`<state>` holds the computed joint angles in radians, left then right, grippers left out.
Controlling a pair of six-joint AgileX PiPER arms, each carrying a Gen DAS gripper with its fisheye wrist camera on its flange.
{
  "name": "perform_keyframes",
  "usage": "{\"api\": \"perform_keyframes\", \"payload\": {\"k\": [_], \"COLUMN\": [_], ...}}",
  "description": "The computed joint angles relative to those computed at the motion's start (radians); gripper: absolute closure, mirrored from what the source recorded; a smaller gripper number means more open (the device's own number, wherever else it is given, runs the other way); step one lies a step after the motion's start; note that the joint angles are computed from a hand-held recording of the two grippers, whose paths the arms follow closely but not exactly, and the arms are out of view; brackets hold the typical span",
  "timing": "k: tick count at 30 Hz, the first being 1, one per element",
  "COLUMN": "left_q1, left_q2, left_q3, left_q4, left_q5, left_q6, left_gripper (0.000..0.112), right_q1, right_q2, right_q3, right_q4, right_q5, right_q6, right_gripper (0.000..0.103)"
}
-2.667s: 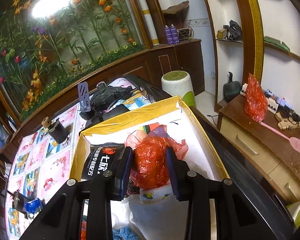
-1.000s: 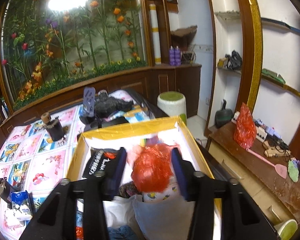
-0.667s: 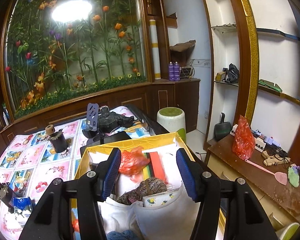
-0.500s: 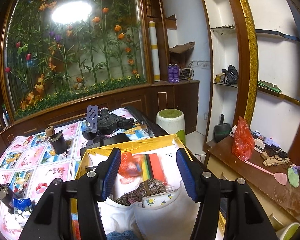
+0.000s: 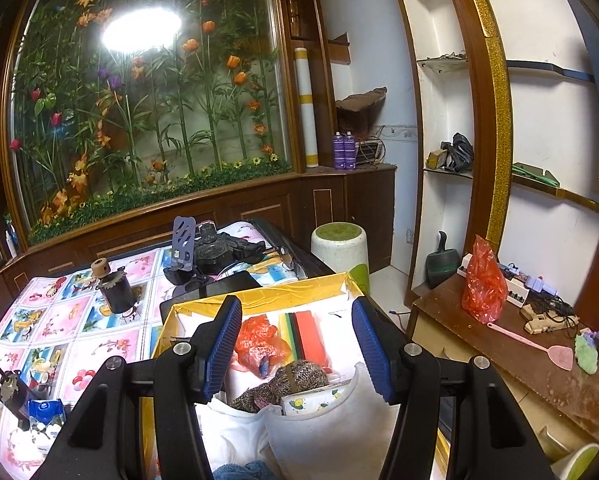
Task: Organize soft objects
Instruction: 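Withdraw both tools from the box toward the remaining items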
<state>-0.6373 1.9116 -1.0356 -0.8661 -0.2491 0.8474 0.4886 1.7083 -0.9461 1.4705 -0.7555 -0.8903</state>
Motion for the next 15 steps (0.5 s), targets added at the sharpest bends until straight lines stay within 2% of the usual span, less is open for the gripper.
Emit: {"api": "perform_keyframes", "payload": {"k": [7,15], "left_q1": [0.000,0.007], "left_q2": [-0.010,-0.023], "left_q3": [0.012,0.025], "left_q4": [0.032,0.073], "left_q5": [-0.018,-0.032], "left_q6": [-0.046,-0.090], "left_gripper": [0.042,0.038], "right_q1": [-0.005,-0.003], "right_q2": [-0.016,-0.029], "right_q3": [0.026,0.051], "right_q4": [-0.025,-0.041], "right_q5": [0.003,-0.026], "right_q6": [0.053,0.110], "right_gripper": [0.042,0.041]}}
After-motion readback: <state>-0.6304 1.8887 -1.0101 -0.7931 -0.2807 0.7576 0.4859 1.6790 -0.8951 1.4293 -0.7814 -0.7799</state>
